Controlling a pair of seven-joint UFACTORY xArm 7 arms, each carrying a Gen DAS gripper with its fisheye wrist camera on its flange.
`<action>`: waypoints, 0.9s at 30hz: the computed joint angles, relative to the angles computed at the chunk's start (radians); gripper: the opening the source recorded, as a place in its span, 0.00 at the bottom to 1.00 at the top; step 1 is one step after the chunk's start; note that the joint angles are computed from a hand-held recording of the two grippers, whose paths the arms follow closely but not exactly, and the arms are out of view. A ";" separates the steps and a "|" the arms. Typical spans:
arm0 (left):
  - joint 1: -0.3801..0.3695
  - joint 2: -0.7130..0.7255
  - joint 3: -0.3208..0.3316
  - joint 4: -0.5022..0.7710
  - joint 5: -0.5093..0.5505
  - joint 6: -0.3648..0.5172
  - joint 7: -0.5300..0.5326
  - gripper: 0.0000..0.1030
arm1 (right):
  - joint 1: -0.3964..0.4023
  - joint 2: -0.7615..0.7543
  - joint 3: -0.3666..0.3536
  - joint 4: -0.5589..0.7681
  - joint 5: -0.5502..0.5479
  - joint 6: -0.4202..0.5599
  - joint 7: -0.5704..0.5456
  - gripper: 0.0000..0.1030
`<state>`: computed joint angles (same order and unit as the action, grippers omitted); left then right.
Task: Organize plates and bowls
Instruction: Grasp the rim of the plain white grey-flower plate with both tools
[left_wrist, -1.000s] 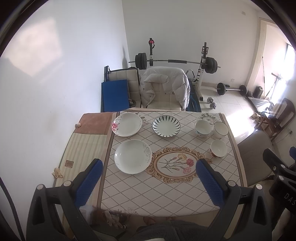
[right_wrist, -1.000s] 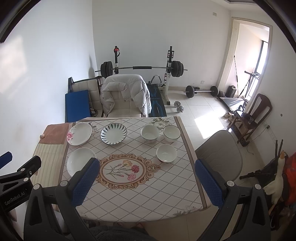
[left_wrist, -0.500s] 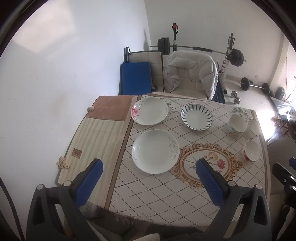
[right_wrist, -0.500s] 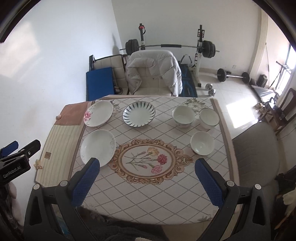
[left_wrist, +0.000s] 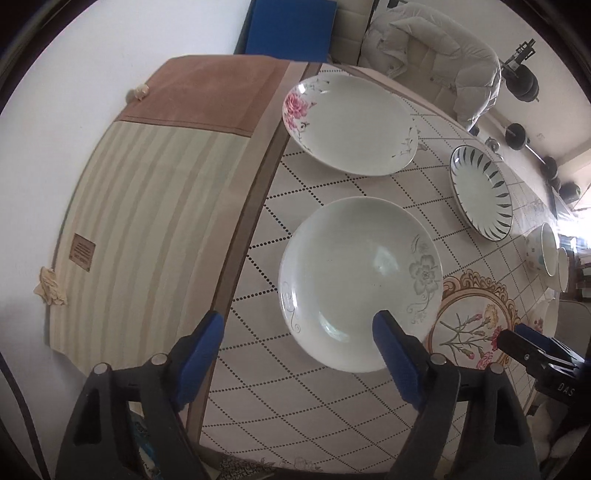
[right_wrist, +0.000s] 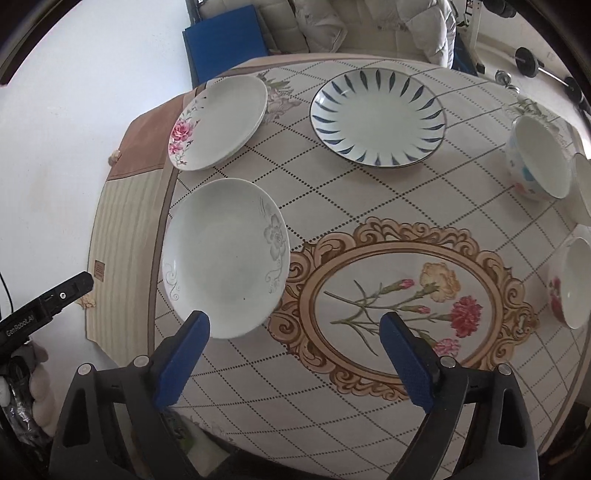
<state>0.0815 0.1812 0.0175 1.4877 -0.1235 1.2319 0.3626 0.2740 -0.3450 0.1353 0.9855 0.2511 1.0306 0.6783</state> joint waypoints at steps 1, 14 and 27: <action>0.000 0.054 -0.001 0.034 0.001 0.013 0.004 0.68 | 0.001 0.053 -0.010 0.008 0.023 -0.025 -0.017 0.87; 0.006 0.355 -0.036 0.233 0.018 0.119 0.107 0.35 | -0.027 0.435 -0.010 0.156 0.218 -0.069 -0.166 0.37; 0.000 0.224 -0.026 0.083 -0.006 0.072 0.074 0.21 | -0.068 0.383 -0.018 0.041 0.349 -0.115 -0.210 0.15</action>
<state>0.0818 0.4055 -0.0084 1.5708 -0.1295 1.3039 0.4367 0.2063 0.0375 0.1175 1.0260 0.5996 0.9154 0.4685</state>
